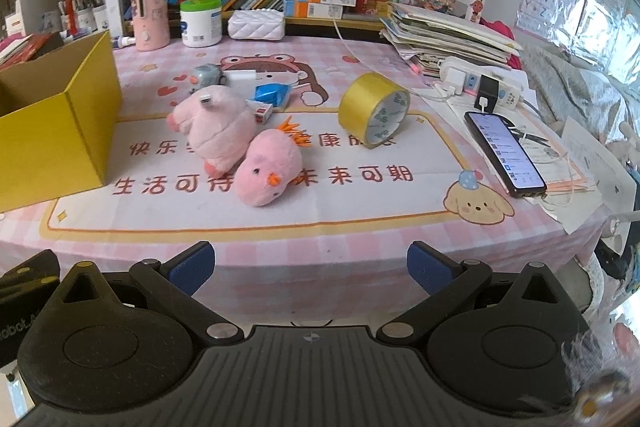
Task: Organize objects
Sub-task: 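Reach the right tool to the yellow tape roll while the left tool reaches the pink chick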
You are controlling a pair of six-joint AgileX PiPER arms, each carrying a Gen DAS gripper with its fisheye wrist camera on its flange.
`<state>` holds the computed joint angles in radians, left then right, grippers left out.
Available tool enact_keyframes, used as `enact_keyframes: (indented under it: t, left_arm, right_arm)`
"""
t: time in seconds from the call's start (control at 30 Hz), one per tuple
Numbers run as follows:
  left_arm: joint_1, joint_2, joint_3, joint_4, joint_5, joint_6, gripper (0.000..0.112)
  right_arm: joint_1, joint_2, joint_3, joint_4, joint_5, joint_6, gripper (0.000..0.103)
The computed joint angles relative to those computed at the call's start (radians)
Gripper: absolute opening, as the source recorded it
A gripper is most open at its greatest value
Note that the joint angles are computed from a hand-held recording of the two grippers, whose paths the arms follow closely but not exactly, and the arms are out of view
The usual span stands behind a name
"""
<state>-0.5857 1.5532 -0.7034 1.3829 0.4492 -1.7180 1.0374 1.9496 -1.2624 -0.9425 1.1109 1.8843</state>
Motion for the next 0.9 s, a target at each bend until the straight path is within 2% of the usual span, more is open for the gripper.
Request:
enact_keyframes:
  t: [0.3, 0.47, 0.7, 0.9]
  left_arm:
    - [-0.021, 0.082, -0.098, -0.046, -0.012, 0.031, 0.103]
    - [-0.026, 0.127, -0.155, -0.082, -0.040, 0.057, 0.103]
    - [-0.038, 0.216, -0.263, -0.179, -0.079, 0.153, 0.103]
    - [-0.067, 0.310, -0.381, -0.244, -0.065, 0.189, 0.103]
  right_arm:
    - [-0.087, -0.029, 0.049, -0.019, -0.071, -0.034, 0.103]
    - [-0.145, -0.056, 0.089, -0.064, -0.141, -0.050, 0.103]
    - [-0.247, -0.101, 0.165, -0.158, -0.240, -0.030, 0.103]
    - [-0.341, -0.131, 0.241, -0.306, -0.340, 0.039, 0.103]
